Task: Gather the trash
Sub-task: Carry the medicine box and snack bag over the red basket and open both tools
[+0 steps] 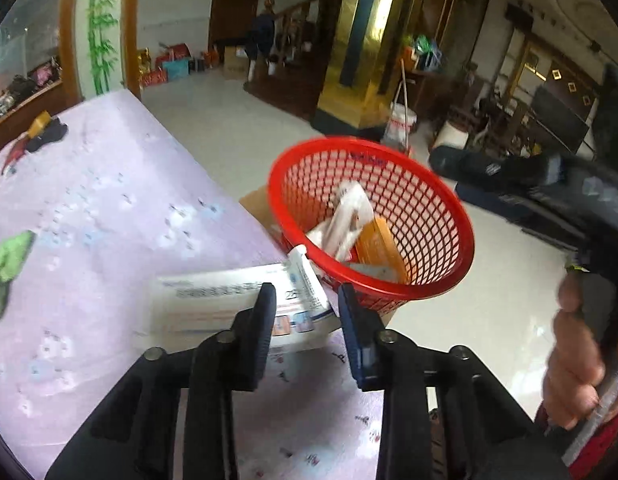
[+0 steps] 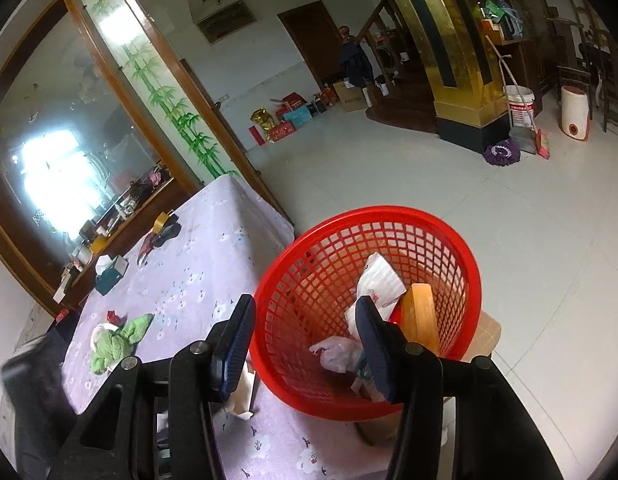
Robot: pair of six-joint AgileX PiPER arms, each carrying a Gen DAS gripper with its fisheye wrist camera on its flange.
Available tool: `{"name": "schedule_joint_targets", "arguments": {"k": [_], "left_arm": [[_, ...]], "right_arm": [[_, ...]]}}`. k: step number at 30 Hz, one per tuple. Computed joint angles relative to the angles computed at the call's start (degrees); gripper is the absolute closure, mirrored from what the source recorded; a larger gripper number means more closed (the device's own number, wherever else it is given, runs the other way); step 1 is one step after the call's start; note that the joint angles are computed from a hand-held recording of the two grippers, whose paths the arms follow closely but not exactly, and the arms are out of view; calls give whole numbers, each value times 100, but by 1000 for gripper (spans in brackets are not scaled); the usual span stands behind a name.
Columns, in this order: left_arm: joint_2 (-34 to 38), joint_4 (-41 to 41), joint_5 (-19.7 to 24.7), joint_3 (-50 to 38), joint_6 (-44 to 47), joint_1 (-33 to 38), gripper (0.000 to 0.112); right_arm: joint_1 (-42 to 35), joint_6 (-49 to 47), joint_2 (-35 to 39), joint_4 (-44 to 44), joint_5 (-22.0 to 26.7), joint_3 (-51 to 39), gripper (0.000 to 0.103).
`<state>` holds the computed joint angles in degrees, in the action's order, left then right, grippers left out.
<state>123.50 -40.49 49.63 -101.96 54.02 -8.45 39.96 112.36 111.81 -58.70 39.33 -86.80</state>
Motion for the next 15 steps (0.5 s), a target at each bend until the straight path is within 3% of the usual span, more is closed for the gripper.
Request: {"name": "schedule_joint_targets", "arguments": {"k": [4,11,15], "left_arm": [[-75,-64,-178,140,-27,16,101],[-585,-274,-641,520,99,131,103],[-824,-741,-553,441,484,80,103]], "right_arm": [[38,49,-73,-75,24,125,47],[19,465,-270,-355,-64,452,47],[23,692,-386,-526,-51,596,47]]}}
